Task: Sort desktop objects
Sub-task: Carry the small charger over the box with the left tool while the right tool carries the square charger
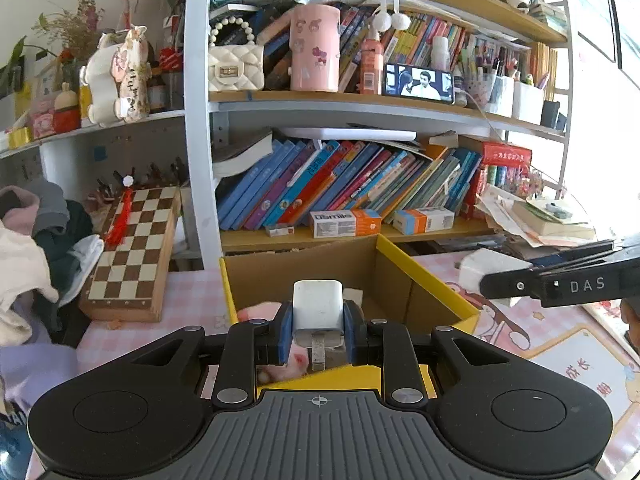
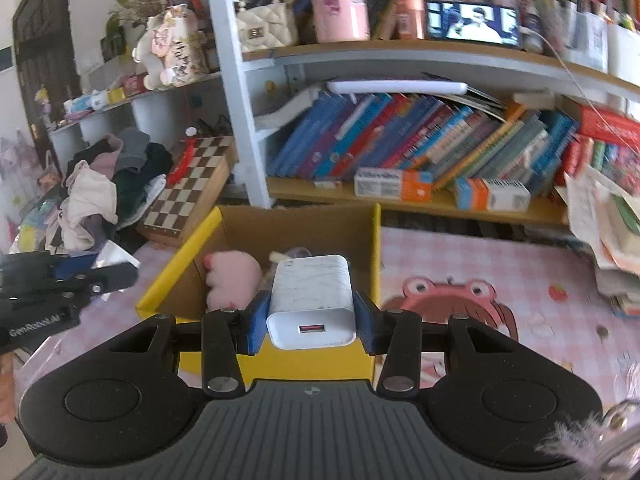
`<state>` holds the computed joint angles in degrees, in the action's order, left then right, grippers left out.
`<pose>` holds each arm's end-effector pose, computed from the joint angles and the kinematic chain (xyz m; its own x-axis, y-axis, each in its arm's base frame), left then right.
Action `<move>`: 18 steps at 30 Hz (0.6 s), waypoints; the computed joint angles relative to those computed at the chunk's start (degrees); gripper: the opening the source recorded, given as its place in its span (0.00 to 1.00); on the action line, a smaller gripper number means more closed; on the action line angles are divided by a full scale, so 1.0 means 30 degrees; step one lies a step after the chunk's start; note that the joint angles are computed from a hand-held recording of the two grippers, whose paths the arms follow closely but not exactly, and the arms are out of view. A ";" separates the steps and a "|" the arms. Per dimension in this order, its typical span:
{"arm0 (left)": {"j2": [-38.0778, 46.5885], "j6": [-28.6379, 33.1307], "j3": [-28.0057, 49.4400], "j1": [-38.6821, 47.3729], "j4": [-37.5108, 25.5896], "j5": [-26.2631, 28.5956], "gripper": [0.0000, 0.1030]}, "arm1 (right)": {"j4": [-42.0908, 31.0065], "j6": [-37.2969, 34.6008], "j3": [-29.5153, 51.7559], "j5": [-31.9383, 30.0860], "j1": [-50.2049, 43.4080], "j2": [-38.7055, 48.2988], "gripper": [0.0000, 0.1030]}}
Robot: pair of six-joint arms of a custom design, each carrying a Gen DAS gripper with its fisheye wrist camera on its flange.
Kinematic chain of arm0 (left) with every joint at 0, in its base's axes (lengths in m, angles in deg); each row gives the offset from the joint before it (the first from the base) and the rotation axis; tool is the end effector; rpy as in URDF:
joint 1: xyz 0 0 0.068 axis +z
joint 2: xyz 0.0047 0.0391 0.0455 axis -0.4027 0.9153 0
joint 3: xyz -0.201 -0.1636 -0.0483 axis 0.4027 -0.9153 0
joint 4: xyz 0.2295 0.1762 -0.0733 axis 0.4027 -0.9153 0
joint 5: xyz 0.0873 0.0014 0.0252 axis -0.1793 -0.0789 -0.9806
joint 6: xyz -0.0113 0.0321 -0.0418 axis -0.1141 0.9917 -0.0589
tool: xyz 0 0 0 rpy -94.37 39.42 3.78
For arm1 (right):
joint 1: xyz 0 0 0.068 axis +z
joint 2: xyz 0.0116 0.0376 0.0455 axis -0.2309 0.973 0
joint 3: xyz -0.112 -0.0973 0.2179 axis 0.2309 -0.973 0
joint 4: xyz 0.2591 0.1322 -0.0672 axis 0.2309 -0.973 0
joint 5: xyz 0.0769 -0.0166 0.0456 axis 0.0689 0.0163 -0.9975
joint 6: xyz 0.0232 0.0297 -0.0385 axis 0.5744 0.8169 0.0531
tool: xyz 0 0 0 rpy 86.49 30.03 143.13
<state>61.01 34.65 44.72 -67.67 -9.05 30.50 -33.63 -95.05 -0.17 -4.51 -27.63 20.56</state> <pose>0.1509 -0.1122 0.0995 -0.4420 -0.0369 -0.8963 -0.0775 0.9970 -0.0029 0.2748 -0.0436 0.1248 -0.4825 -0.2618 -0.8358 -0.6309 0.7659 0.1243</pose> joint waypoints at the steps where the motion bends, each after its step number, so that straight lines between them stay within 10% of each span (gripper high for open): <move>1: 0.0447 0.0289 0.0143 0.0362 0.0402 0.0299 0.23 | 0.0197 0.0136 0.0267 0.0120 0.0288 0.0326 0.40; 18: 1.1547 0.3569 0.4651 0.4964 0.5488 0.4941 0.23 | 0.0971 0.0129 0.7578 0.3428 0.5722 0.8533 0.40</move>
